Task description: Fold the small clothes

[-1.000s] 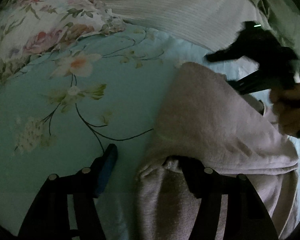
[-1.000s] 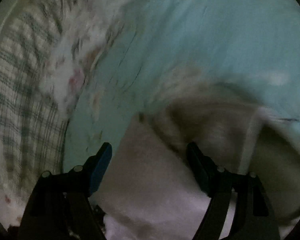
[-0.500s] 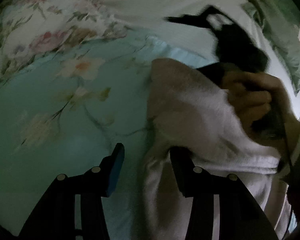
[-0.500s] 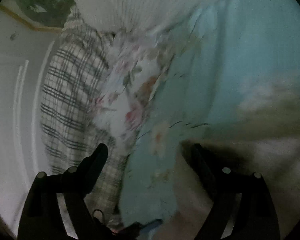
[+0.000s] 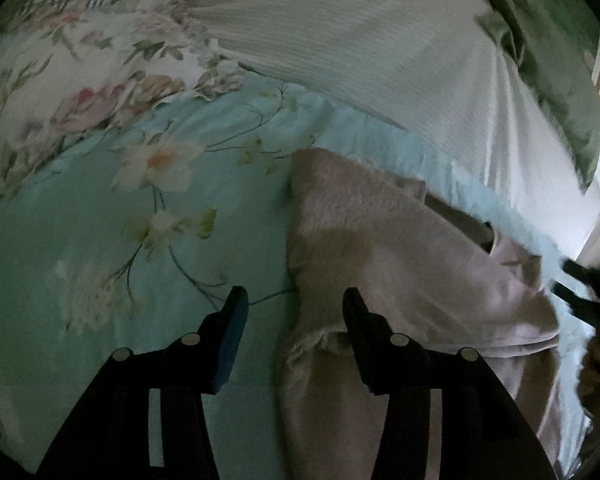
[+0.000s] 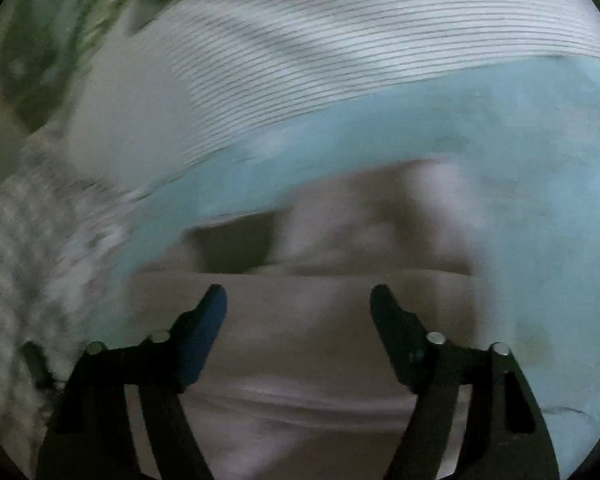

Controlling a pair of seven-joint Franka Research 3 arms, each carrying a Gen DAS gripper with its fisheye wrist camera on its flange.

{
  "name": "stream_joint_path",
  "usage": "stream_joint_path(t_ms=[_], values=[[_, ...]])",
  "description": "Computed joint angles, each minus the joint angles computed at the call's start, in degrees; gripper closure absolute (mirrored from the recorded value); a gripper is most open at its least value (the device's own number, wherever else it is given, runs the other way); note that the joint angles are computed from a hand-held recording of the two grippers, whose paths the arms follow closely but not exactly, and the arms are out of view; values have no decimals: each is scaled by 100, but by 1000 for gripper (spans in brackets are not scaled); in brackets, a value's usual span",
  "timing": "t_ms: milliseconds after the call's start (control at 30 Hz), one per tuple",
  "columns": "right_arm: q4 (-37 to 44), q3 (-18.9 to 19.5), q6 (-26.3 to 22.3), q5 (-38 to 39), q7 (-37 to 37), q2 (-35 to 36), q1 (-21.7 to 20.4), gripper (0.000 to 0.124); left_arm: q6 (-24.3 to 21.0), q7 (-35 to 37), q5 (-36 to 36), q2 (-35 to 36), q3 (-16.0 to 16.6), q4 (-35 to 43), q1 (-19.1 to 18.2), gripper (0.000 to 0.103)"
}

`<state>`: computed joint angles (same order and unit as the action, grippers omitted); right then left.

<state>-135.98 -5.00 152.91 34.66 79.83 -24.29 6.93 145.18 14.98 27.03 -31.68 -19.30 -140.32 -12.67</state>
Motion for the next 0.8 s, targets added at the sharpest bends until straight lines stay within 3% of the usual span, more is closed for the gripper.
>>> stream_joint_path(t_ms=[100, 200, 300, 333, 367, 400, 467, 567, 600, 733, 800], values=[[-153, 46, -94, -467, 240, -43, -367, 58, -165, 182, -24, 249, 20, 165, -30, 53], [-129, -43, -185, -516, -2, 82, -289, 65, -343, 284, -38, 442, 35, 291, -49, 53], [-12, 220, -208, -873, 150, 293, -337, 72, -491, 324, -43, 531, 48, 365, -74, 51], [44, 286, -250, -1066, 250, 409, -400, 80, -533, 333, -38, 546, 51, 383, -82, 50], [92, 281, -332, -1125, 300, 463, -404, 107, -579, 340, -25, 564, 47, 405, -87, 50], [128, 205, -408, -1055, 259, 495, -368, 115, -626, 360, -12, 587, 45, 429, -96, 49], [24, 87, -145, -698, -1, 277, -214, 115, -748, 430, -12, 651, 51, 502, -128, 49], [-213, 233, 374, -887, 44, -181, -337, 115, -863, 503, 43, 664, 42, 572, -160, 49], [-195, 348, 355, -1138, 211, -176, -505, 115, -882, 519, 60, 672, 37, 595, -171, 49], [28, 417, -473, -1735, 707, 219, -761, 114, -1023, 572, 82, 869, 7, 722, -208, 48], [-95, 608, -425, -2258, 1111, 147, -954, 113, -1095, 525, 140, 950, -21, 752, -222, 48]])
